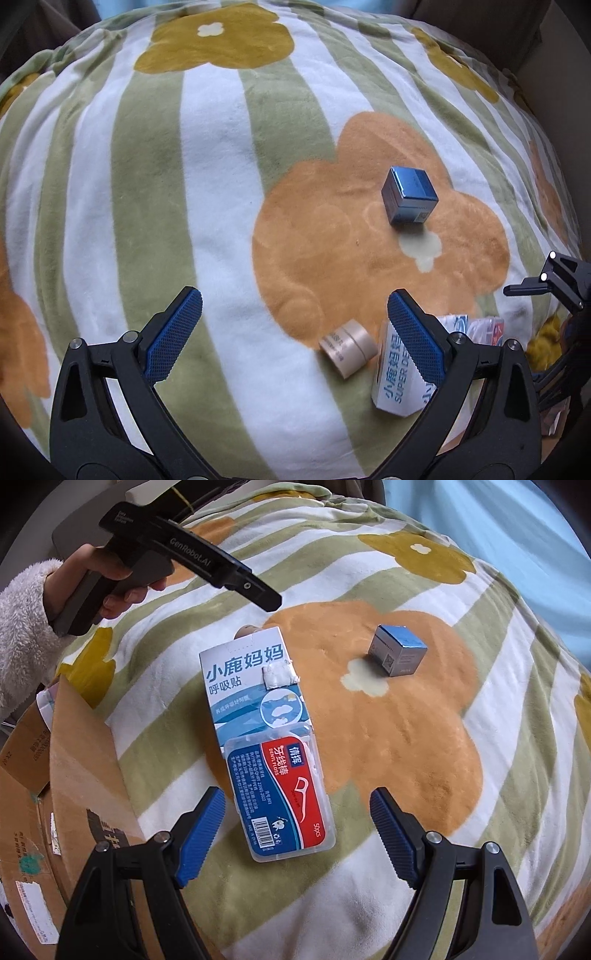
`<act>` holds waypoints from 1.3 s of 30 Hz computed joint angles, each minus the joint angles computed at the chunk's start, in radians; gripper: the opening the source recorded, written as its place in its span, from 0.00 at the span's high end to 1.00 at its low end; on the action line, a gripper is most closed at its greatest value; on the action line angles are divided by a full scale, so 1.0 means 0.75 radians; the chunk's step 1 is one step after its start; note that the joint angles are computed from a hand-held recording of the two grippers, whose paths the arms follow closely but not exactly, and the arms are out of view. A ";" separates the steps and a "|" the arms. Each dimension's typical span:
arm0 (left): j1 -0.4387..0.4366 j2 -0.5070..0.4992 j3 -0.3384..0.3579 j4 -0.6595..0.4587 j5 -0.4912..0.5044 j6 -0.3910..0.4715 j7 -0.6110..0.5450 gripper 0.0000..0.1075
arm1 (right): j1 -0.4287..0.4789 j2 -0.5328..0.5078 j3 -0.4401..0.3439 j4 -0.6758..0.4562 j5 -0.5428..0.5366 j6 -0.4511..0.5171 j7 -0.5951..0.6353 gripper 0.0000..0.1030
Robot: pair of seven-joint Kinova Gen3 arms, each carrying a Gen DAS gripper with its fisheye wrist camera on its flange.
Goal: Organize objects
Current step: 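Grasp the blue cube box with the left tool while the right tool grasps the floss case, then lift the blue cube box and floss case toward the cardboard box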
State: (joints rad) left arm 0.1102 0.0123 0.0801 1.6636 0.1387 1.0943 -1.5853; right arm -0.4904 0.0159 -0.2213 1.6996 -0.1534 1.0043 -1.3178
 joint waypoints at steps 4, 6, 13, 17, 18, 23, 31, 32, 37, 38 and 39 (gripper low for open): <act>0.033 0.073 0.028 -0.076 -0.019 0.002 0.018 0.07 | 0.012 0.014 0.008 0.015 -0.037 -0.018 0.065 0.25; 0.059 0.117 0.042 -0.119 -0.034 0.001 0.040 0.07 | 0.013 0.015 0.007 0.026 -0.040 -0.036 0.087 0.25; 0.167 0.293 0.070 -0.285 -0.083 0.022 0.122 0.07 | -0.007 0.021 -0.009 0.051 -0.018 -0.073 0.134 0.26; 0.227 0.368 0.062 -0.344 -0.137 0.030 0.194 0.07 | -0.029 0.018 -0.021 0.070 0.021 -0.095 0.129 0.34; 0.233 0.380 0.060 -0.352 -0.137 0.029 0.208 0.07 | -0.032 0.018 -0.021 0.074 0.024 -0.098 0.129 0.38; 0.250 0.422 0.063 -0.380 -0.130 0.035 0.228 0.19 | -0.044 0.010 -0.024 0.102 0.043 -0.134 0.123 0.47; 0.270 0.411 0.067 -0.367 -0.144 0.011 0.228 0.62 | -0.049 0.001 -0.026 0.114 0.057 -0.150 0.119 0.50; 0.268 0.408 0.068 -0.364 -0.138 0.008 0.224 0.67 | -0.051 0.000 -0.027 0.115 0.061 -0.151 0.117 0.50; 0.287 0.388 0.065 -0.362 -0.164 0.017 0.244 0.67 | -0.062 -0.015 -0.034 0.112 0.084 -0.137 0.097 0.50; 0.285 0.378 0.066 -0.361 -0.162 0.018 0.244 0.67 | -0.066 -0.018 -0.037 0.105 0.099 -0.126 0.083 0.50; 0.281 0.367 0.067 -0.359 -0.156 0.021 0.241 0.67 | -0.068 -0.022 -0.038 0.100 0.106 -0.118 0.076 0.50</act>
State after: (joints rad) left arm 0.3209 0.2877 0.1304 1.3943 0.0217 1.1099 -1.4049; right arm -0.5418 -0.0004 -0.2500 1.7743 -0.0742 0.9158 -1.2610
